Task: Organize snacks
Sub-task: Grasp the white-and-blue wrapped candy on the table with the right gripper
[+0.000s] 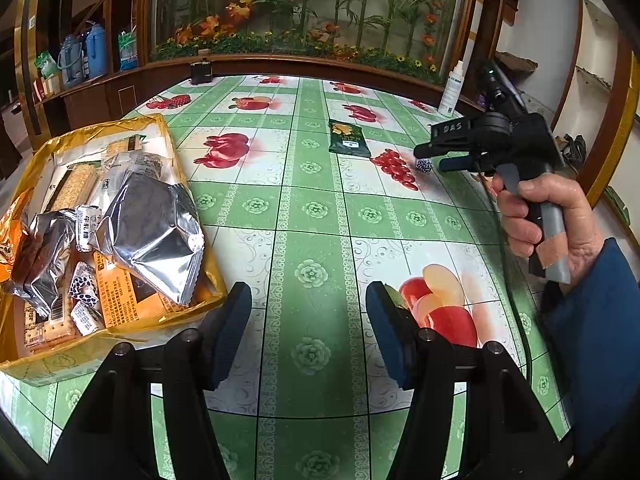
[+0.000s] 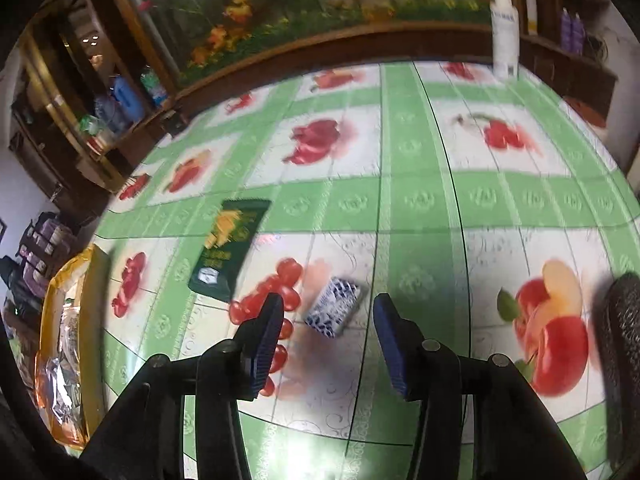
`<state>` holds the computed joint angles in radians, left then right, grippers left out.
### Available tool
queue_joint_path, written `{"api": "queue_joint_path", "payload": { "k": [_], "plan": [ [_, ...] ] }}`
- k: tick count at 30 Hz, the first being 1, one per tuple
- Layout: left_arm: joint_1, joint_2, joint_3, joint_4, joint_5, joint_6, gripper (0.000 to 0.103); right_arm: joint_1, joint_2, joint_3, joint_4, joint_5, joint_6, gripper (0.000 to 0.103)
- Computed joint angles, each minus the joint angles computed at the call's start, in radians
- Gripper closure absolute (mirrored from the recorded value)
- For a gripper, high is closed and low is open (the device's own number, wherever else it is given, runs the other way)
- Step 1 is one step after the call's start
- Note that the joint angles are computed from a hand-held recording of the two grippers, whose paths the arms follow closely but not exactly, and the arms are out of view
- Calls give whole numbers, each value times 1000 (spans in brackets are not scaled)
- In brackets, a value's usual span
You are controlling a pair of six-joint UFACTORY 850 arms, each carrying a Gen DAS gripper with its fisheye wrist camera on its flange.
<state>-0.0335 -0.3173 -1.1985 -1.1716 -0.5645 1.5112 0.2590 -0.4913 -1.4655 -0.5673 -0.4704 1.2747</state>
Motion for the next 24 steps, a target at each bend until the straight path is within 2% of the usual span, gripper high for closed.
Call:
{"api": "queue_joint_path", "payload": {
  "k": [2,3,6,10,14,24],
  "plan": [
    [1,1,1,-6,0,3,45,5,-15,-12,17,-8,-29,60],
    [1,1,1,-6,1,3,45,12,-31,-30,-1,-40,-25,69],
    [0,2,3,-7,5,4,45,34,-52,-53,-91,-101,32,77],
    [-1,5,7,-9,14,3,45,35,-44,-37,-116,-88,68,79],
    [-3,8,9,-3,25,-6,45,34,-11,1,-118,-39,99,80],
    [-13,10,12,15,62,-27,45,94,101,95,-296,54,280,80]
  ]
}}
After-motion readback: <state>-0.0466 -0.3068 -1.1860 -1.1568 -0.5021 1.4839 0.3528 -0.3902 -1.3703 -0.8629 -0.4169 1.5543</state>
